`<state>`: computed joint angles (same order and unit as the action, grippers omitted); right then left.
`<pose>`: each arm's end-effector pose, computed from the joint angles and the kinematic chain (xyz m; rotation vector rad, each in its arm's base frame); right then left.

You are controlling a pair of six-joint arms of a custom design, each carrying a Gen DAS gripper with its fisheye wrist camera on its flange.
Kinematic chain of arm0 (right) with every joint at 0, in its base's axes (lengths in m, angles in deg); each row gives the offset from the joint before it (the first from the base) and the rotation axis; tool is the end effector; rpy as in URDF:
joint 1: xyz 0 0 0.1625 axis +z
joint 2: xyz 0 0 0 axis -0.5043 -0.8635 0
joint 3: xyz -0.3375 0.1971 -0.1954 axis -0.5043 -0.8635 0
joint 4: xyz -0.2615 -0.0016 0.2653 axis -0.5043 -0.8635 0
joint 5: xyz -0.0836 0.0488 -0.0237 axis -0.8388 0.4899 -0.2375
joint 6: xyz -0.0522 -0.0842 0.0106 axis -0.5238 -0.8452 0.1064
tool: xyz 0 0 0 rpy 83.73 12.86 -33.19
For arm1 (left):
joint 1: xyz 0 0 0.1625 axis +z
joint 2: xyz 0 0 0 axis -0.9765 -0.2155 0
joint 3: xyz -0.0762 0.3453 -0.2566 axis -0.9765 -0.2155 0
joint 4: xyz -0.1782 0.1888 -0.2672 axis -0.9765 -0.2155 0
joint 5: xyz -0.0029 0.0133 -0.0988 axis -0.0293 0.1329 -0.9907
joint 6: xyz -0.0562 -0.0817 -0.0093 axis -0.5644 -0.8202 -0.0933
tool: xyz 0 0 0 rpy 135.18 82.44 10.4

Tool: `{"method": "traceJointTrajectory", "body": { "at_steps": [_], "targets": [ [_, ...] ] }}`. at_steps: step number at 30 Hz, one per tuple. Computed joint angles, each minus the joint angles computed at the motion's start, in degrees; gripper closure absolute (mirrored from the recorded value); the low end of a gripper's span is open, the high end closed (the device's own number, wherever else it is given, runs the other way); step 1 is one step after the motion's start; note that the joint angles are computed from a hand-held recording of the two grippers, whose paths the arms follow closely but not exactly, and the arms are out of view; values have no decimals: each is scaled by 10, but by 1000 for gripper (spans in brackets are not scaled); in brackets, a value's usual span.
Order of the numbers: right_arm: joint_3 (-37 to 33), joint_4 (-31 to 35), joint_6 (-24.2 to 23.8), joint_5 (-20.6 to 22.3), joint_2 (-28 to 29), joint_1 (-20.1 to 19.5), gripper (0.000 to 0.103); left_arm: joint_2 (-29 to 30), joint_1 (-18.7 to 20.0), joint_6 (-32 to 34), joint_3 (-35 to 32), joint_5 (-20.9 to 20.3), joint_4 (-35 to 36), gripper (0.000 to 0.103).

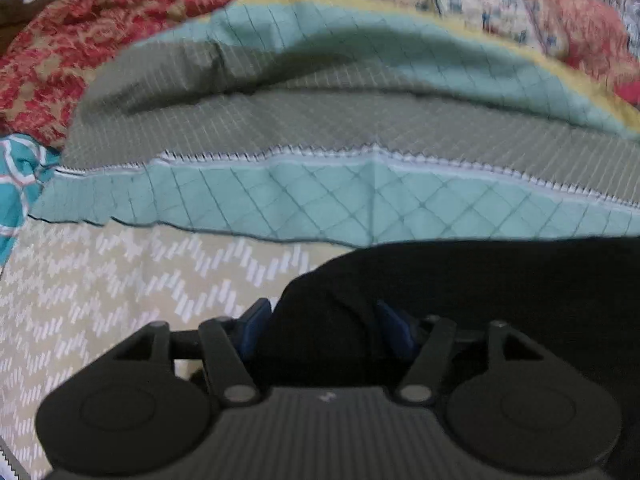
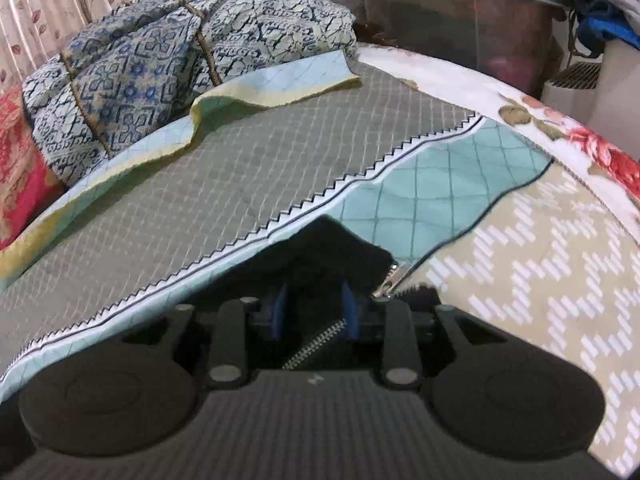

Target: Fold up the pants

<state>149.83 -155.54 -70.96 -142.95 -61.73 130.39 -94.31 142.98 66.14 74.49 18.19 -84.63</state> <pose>0.1904 -0.7218 0.2379 -0.1295 -2.1739 1.0959 -0.0620 -0.6729 0.3573 -0.0451 2.0660 -0.8001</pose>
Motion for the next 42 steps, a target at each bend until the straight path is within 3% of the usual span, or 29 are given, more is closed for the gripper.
{"method": "traceJointTrajectory", "body": {
  "at_steps": [2,4,6,8,10,15,17,20,23,28,33,34,35,36,37,39,42],
  "targets": [
    [34,-40,3,19,-19,2,57,-25,-10,19,23,-18,-51,38],
    [57,-36,15,41,-46,1,57,-53,-26,33,53,-12,-101,26],
    [94,-51,21,54,-74,10,57,-95,-45,36,92,-3,-137,24],
    [115,-53,22,77,-100,14,57,-149,-66,-1,140,7,-128,24],
    [149,-63,27,103,-131,18,57,-211,-84,-61,185,15,-86,21],
    [229,-75,34,170,-204,38,57,-344,-118,-273,256,21,116,15],
    [255,-85,16,185,-227,53,56,-389,-124,-354,278,-3,184,15],
    [292,-92,-12,202,-252,80,55,-427,-121,-430,313,-49,230,15],
    [339,-80,-18,240,-281,104,54,-453,-113,-454,351,-117,199,15],
    [413,-50,-16,305,-302,137,53,-480,-104,-462,412,-184,92,0],
    [454,-11,17,400,-254,157,53,-467,-75,-471,455,-278,-73,1],
    [458,-11,30,412,-234,160,53,-460,-81,-475,460,-271,-83,5],
    [457,-4,46,424,-212,163,54,-452,-94,-476,465,-248,-90,19],
    [452,3,61,434,-185,166,54,-446,-100,-479,463,-235,-80,58],
    [445,14,72,433,-159,172,55,-443,-102,-491,456,-233,-62,70],
    [425,47,88,409,-117,191,60,-469,-147,-520,464,-180,-38,77],
    [411,104,120,386,-79,208,60,-519,-293,-486,466,0,129,77]
  ]
}}
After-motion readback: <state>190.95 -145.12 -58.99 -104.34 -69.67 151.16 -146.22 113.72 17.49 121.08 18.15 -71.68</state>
